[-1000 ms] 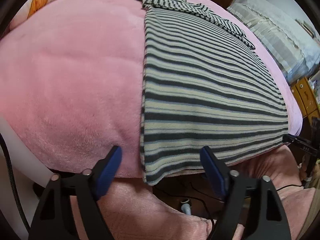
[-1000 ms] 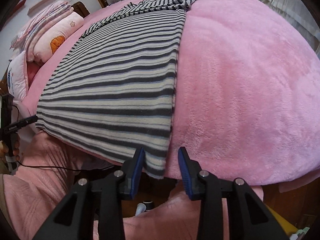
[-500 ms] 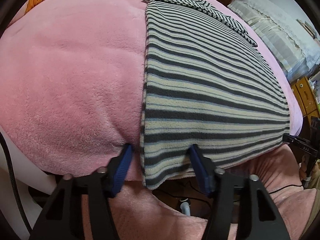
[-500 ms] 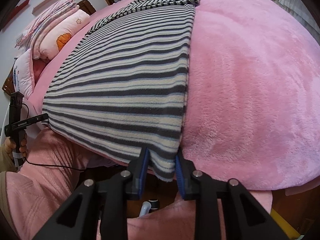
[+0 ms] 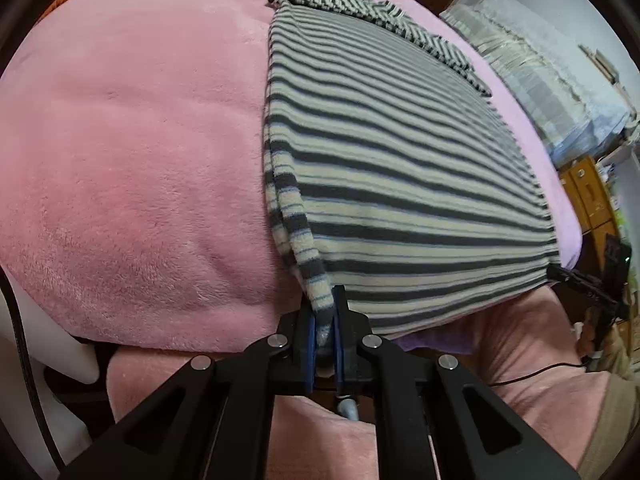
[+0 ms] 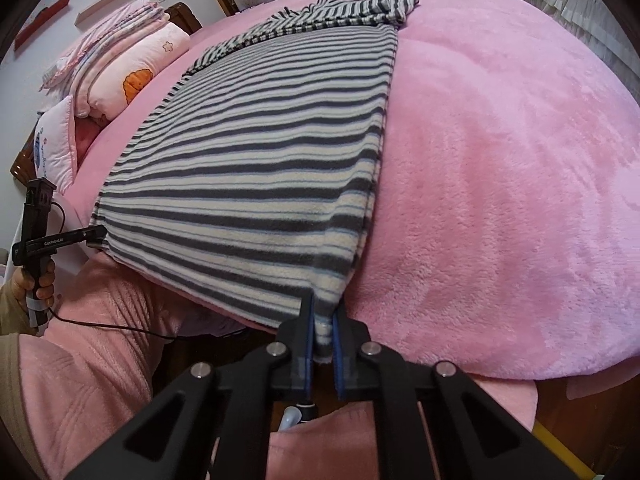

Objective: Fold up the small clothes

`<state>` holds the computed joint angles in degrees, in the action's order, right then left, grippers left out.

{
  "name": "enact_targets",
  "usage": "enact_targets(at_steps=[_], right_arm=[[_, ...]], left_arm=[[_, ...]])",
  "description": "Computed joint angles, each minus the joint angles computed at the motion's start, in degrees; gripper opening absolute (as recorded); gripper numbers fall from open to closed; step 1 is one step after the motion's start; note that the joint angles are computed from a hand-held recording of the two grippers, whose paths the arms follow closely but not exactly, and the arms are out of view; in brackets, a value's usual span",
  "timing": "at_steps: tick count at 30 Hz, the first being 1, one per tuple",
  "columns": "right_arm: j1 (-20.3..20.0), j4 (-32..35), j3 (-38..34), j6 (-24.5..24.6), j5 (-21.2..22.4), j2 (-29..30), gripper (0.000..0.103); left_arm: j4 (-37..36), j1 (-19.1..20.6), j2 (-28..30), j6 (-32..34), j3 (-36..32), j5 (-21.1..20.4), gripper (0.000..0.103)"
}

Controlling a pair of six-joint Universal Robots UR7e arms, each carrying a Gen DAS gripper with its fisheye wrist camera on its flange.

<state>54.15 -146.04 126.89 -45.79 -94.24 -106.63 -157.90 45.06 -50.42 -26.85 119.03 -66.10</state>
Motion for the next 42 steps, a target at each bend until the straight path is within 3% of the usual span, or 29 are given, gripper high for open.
enact_targets(at_steps=[5, 12, 20, 27, 34, 42], right_arm=[[-0.24, 2.16, -0.43, -1.73, 3.48, -2.8, 0.007], [-0.5, 5.62, -3.11, 0.06, 11.48, -5.65, 0.007], [3.98, 3.96, -10.75, 6.46, 18.93, -2.51, 0.007], [8.82, 0.26, -24.09, 17.88, 20.05, 8.99, 0.007], [12.99, -1.45, -38.16, 25.5, 15.88, 22.52, 0.007], [13.73, 1.31, -56.14, 32.89, 11.75, 38.14, 0.007]], left_arm=[[-6.58, 0.42, -1.68, -0.82, 1.59, -4.08, 0.005], [-17.84, -0.03, -2.21, -2.57, 1.81, -7.72, 0.005], [-22.25, 0.36, -0.51, -3.61, -6.79, -5.75, 0.005], [-19.52, 3.53, 5.5, -5.6, -21.89, -3.67, 0.005], [-8.97, 7.48, 16.54, -7.95, -42.62, -2.98, 0.005], [7.22, 12.0, 33.44, -7.66, -74.51, -3.43, 0.005]])
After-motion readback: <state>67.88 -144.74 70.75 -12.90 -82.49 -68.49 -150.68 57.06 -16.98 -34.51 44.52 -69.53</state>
